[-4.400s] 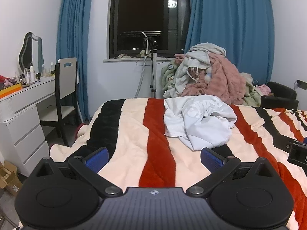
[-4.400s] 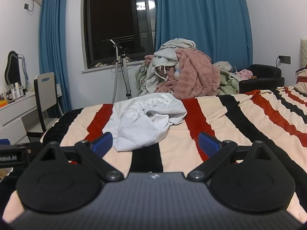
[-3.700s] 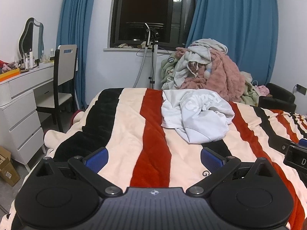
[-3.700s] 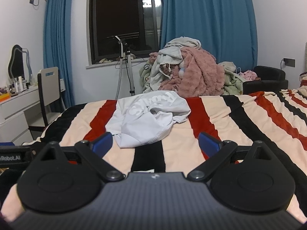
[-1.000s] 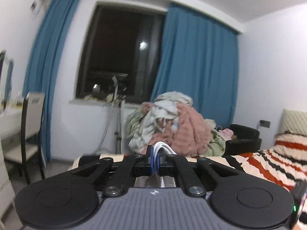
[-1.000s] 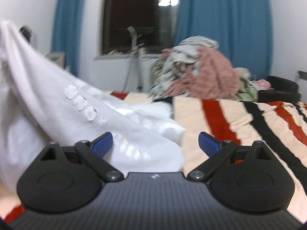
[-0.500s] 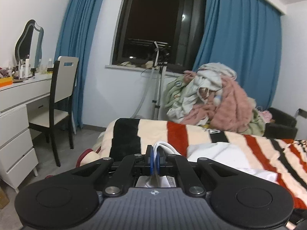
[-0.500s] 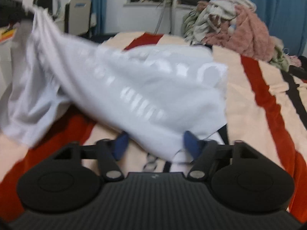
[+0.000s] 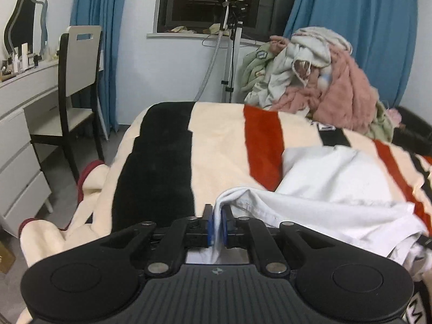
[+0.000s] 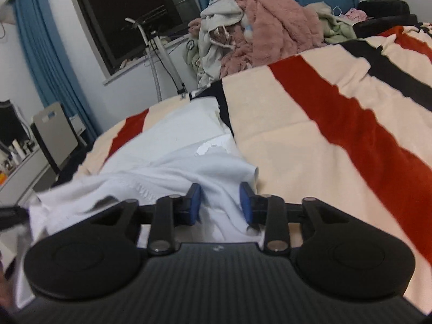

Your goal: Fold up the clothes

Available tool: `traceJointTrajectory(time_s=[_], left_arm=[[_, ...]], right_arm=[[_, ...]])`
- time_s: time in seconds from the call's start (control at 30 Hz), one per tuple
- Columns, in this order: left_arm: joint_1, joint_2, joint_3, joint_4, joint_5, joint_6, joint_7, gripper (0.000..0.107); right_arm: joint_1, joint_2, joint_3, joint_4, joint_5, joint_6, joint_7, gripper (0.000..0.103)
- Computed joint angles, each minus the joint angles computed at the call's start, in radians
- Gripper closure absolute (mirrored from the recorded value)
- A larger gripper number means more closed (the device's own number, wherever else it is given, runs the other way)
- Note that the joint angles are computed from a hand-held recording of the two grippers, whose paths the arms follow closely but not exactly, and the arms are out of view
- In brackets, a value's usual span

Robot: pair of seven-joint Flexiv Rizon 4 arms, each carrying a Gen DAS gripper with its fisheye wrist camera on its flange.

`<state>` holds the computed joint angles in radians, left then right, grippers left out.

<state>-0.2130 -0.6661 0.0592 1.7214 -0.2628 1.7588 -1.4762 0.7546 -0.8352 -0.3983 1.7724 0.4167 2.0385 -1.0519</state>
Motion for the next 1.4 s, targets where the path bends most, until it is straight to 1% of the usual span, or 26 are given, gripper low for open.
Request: traceJointTrajectory(time_s=[0.03,0.07,0.1,0.13,0.17,0.23,0.27,0.3,0.37,0.4,0.43,0.47,0.5,0.53,0.57,0.63,0.73,0.77,0.8,0.83,0.87,0.9,1.0,1.23,1.37,1.4], left_arm=[[0.006,0.006,-0.008,0.009,0.005,0.007,0.001,0.092],[0.013,0.011,-0.016,0.019,0.009,0.014,0.002,0.088],[0.025,0.024,-0.032,0.034,0.015,0.019,0.005,0.078],[0.041,0.038,-0.051,0.05,0.022,0.023,0.008,0.07],[0.051,0.055,-0.063,0.069,0.03,0.031,0.011,0.059],[0.072,0.09,-0.089,0.114,0.055,0.061,0.023,0.051],[0.084,0.111,-0.105,0.14,0.07,0.071,0.03,0.043],[0.097,0.133,-0.122,0.166,0.085,0.079,0.037,0.038],[0.129,0.173,-0.164,0.215,0.125,0.1,0.055,0.038],[0.138,0.188,-0.178,0.236,0.159,0.121,0.076,0.038],[0.123,0.195,-0.166,0.247,0.179,0.145,0.098,0.038],[0.106,0.195,-0.156,0.254,0.194,0.171,0.115,0.038],[0.096,0.193,-0.158,0.263,0.199,0.201,0.142,0.039],[0.114,0.19,-0.183,0.262,0.235,0.207,0.14,0.039],[0.158,0.182,-0.241,0.258,0.275,0.199,0.142,0.04],[0.194,0.157,-0.308,0.24,0.321,0.172,0.159,0.045],[0.132,0.114,-0.271,0.202,0.302,0.156,0.196,0.056],[0.109,0.1,-0.257,0.189,0.293,0.151,0.209,0.063],[0.091,0.09,-0.241,0.183,0.279,0.16,0.212,0.074],[0.074,0.082,-0.226,0.179,0.263,0.174,0.212,0.079],[0.086,0.078,-0.237,0.183,0.263,0.191,0.207,0.088],[0.106,0.076,-0.256,0.188,0.269,0.209,0.198,0.093],[0.173,0.094,-0.319,0.212,0.31,0.246,0.164,0.098],[0.326,0.174,-0.457,0.272,0.478,0.32,0.025,0.099],[0.368,0.213,-0.484,0.299,0.55,0.335,-0.069,0.099],[0.365,0.219,-0.478,0.302,0.563,0.338,-0.08,0.099]], right_arm=[[0.019,0.003,-0.018,0.008,0.019,0.011,-0.001,0.038],[0.037,0.005,-0.034,0.015,0.039,0.024,-0.004,0.032],[0.047,0.006,-0.038,0.02,0.057,0.041,-0.008,0.027],[0.048,0.015,-0.03,0.03,0.068,0.059,-0.013,0.027],[0.042,0.027,-0.018,0.04,0.073,0.073,-0.024,0.027],[0.027,0.051,0.006,0.057,0.079,0.095,-0.052,0.027],[0.027,0.06,0.014,0.066,0.082,0.108,-0.074,0.027],[0.03,0.068,0.02,0.076,0.084,0.121,-0.098,0.027],[0.067,0.065,-0.018,0.074,0.103,0.091,-0.167,0.028],[0.11,0.055,-0.066,0.069,0.138,0.059,-0.199,0.028],[0.159,0.04,-0.122,0.06,0.182,0.02,-0.234,0.028],[0.18,0.033,-0.147,0.065,0.18,-0.001,-0.217,0.028],[0.185,0.033,-0.15,0.066,0.176,-0.017,-0.205,0.028],[0.169,0.041,-0.129,0.069,0.159,-0.025,-0.184,0.028],[0.156,0.045,-0.113,0.071,0.143,-0.027,-0.166,0.028],[0.137,0.048,-0.092,0.075,0.114,-0.027,-0.134,0.028],[0.15,0.035,-0.113,0.078,0.097,-0.018,-0.103,0.028],[0.141,0.037,-0.104,0.08,0.089,-0.008,-0.094,0.028],[0.13,0.04,-0.092,0.08,0.082,0.002,-0.088,0.028],[0.125,0.04,-0.088,0.08,0.08,0.01,-0.086,0.028],[0.122,0.04,-0.085,0.079,0.08,0.018,-0.086,0.028],[0.119,0.04,-0.081,0.078,0.08,0.025,-0.088,0.028],[0.128,0.027,-0.088,0.067,0.092,0.052,-0.115,0.028],[0.071,0.028,0.029,0.063,0.002,0.239,-0.267,0.028],[0.057,0.027,0.072,0.059,-0.048,0.278,-0.363,0.028],[0.057,0.024,0.078,0.054,-0.051,0.28,-0.387,0.028]])
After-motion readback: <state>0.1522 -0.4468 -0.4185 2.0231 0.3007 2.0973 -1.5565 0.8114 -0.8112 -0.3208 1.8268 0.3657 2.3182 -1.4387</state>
